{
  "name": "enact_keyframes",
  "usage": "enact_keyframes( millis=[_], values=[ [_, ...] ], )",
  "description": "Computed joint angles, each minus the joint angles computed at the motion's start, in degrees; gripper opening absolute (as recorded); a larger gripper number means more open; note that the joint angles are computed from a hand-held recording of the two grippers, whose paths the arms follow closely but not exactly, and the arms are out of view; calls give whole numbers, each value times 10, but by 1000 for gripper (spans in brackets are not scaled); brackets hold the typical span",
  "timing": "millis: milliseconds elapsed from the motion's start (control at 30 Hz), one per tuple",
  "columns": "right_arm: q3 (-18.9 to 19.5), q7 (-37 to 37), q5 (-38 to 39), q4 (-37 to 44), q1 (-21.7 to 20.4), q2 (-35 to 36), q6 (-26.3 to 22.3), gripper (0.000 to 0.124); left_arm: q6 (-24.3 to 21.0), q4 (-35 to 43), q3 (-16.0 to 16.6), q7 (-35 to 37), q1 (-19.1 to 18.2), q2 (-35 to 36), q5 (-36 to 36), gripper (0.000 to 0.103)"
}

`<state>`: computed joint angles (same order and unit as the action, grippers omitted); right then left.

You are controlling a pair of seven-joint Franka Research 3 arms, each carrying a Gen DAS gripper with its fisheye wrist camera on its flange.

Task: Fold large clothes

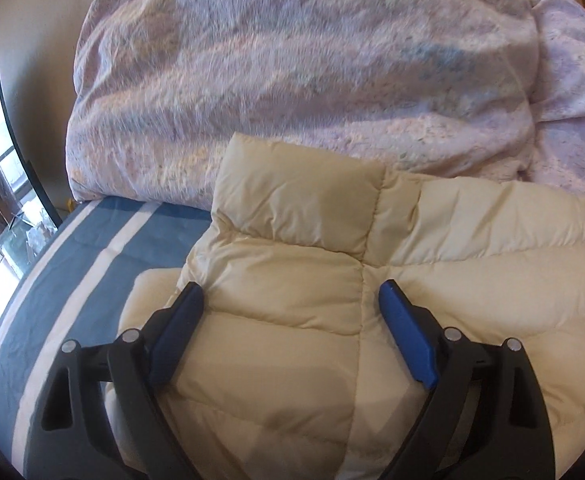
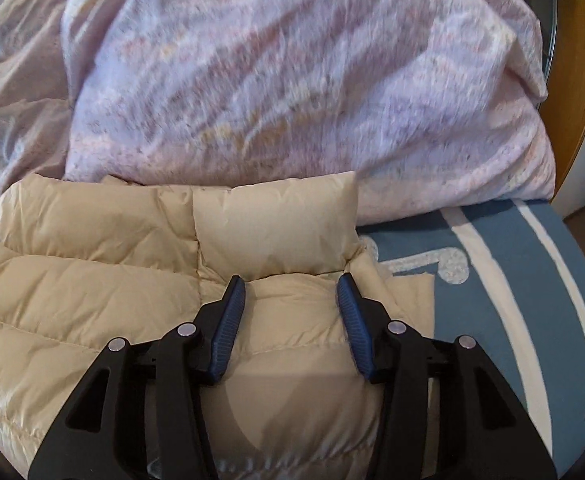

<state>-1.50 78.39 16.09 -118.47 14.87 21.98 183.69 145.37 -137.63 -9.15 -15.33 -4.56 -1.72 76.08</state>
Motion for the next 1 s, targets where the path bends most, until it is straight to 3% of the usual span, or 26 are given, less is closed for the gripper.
enact_keyframes(
  millis=[167,367,667,1000],
  values=[
    [-73,33,-29,26,66,21,-33,54,40,6,12,26,11,14,-26,94],
    [-89,63,-55,46,78,40,-42,57,67,5,20,35,20,22,-42,98],
    [-71,66,-61,45,58,39,-35,58,99,6,31,29,32,33,-37,101],
    [-31,48,-42,39,22,33,-24,59,97,6,30,25,31,33,-34,101]
  ],
)
